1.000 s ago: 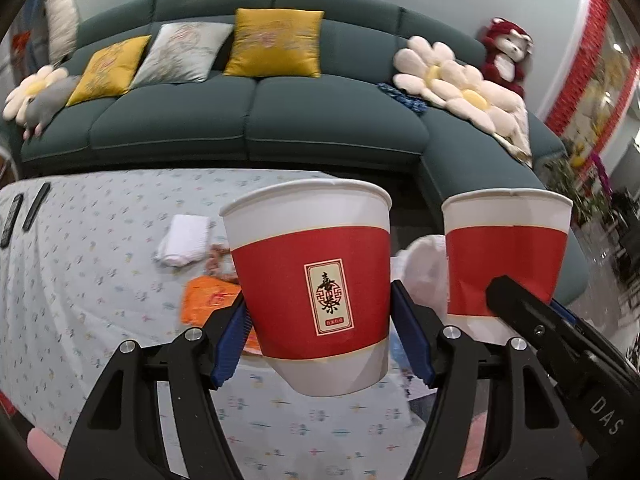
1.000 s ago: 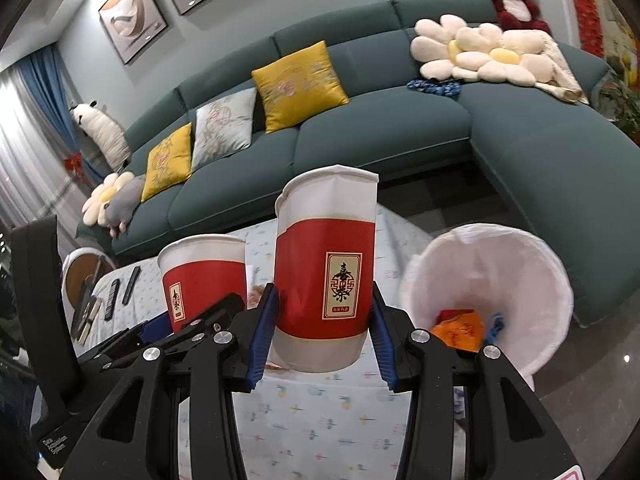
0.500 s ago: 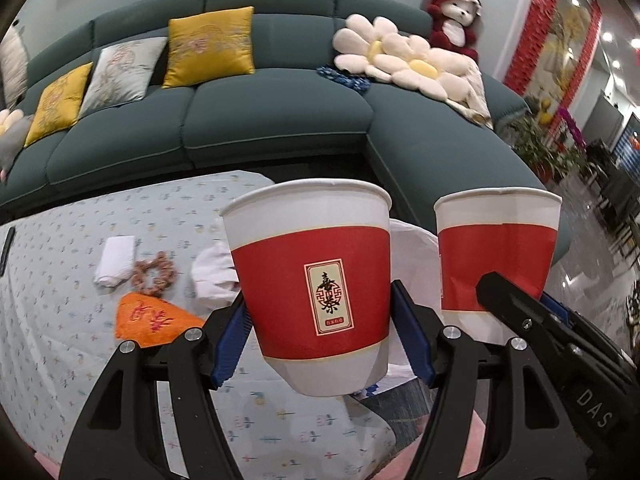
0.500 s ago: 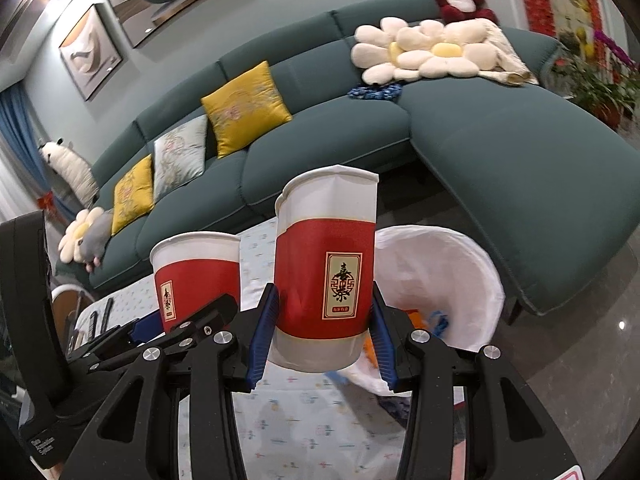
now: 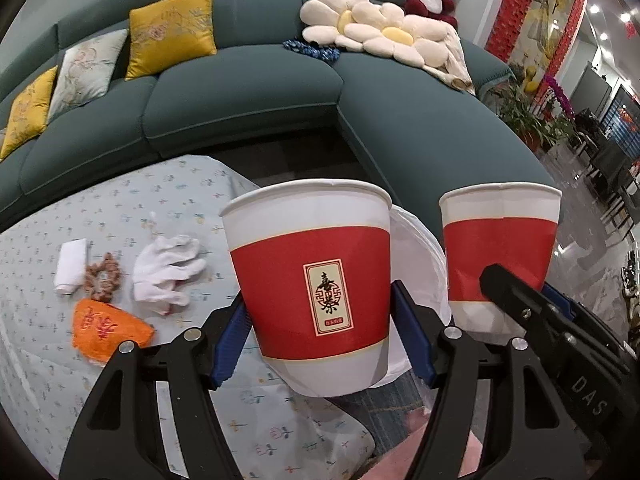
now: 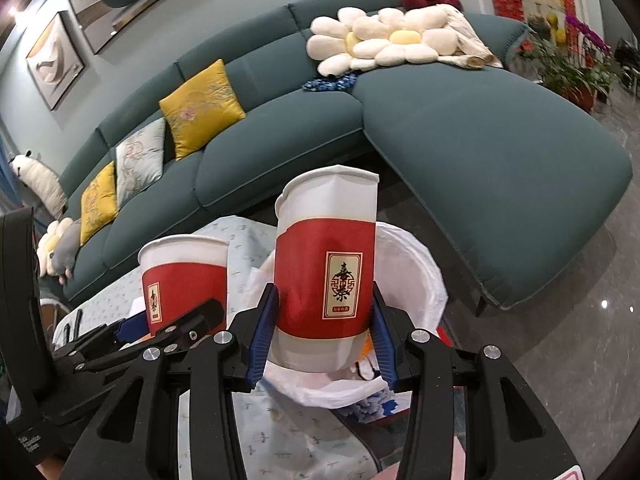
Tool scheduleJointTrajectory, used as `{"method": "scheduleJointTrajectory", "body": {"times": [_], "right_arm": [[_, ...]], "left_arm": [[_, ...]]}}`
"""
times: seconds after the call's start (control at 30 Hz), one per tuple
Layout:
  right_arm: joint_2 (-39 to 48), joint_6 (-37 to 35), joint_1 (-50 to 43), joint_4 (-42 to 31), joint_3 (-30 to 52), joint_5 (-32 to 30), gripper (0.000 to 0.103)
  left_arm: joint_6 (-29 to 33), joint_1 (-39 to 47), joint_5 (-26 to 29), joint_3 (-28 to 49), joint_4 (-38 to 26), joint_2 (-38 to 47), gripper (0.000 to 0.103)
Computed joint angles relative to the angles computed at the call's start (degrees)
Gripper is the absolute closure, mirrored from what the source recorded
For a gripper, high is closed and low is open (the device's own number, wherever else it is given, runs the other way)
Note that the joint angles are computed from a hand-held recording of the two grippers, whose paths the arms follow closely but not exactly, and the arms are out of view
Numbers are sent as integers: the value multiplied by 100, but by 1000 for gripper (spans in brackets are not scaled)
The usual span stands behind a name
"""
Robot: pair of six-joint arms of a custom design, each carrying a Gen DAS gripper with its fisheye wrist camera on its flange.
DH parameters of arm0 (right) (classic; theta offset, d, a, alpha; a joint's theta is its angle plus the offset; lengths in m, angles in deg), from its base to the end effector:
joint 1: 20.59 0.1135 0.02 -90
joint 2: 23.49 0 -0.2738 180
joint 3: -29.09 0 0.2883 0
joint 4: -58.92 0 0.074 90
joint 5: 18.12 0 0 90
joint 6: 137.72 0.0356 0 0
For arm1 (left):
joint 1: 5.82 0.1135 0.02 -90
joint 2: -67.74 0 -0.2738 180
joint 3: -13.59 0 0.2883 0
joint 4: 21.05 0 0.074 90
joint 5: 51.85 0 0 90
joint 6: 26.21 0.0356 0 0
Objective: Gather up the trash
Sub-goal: 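Carry both red cups to the wastebasket and release them inside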
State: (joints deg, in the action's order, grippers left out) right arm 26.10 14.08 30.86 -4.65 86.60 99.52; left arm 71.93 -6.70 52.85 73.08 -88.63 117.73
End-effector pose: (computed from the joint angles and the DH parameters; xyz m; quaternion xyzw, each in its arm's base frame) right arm 0.1298 0.1364 0.2746 0.1539 0.9176 0.1139 0.3483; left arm 0.1855 -0.0119 0.2788 0.1100 0.9478 -0.1055 0.2799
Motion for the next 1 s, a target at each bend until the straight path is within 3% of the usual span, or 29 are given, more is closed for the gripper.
{"method": "scheduleJointTrajectory", "body": {"times": [0.2, 0.27, 0.43, 0.8, 0.93, 1.0], "right_arm": [[-10, -377, -584, 244, -246, -408, 60], [54, -417, -650, 312, -264, -458, 60], [290, -563, -884, 576, -287, -642, 60], [1170, -580, -600, 924, 71, -658, 59], [1486, -437, -342, 874, 325, -494, 48], [1639, -371, -206, 855, 440, -423, 48]], "left_arm": [[-263, -204, 52, -68, 296, 421, 38], [-349, -208, 38, -53, 358, 553, 27], [-320, -6, 85, -43, 479, 695, 23], [165, 1066, 275, -53, 519, 912, 22], [432, 1617, 361, -14, 499, 995, 22], [641, 2022, 453, 0, 473, 1049, 22]]}}
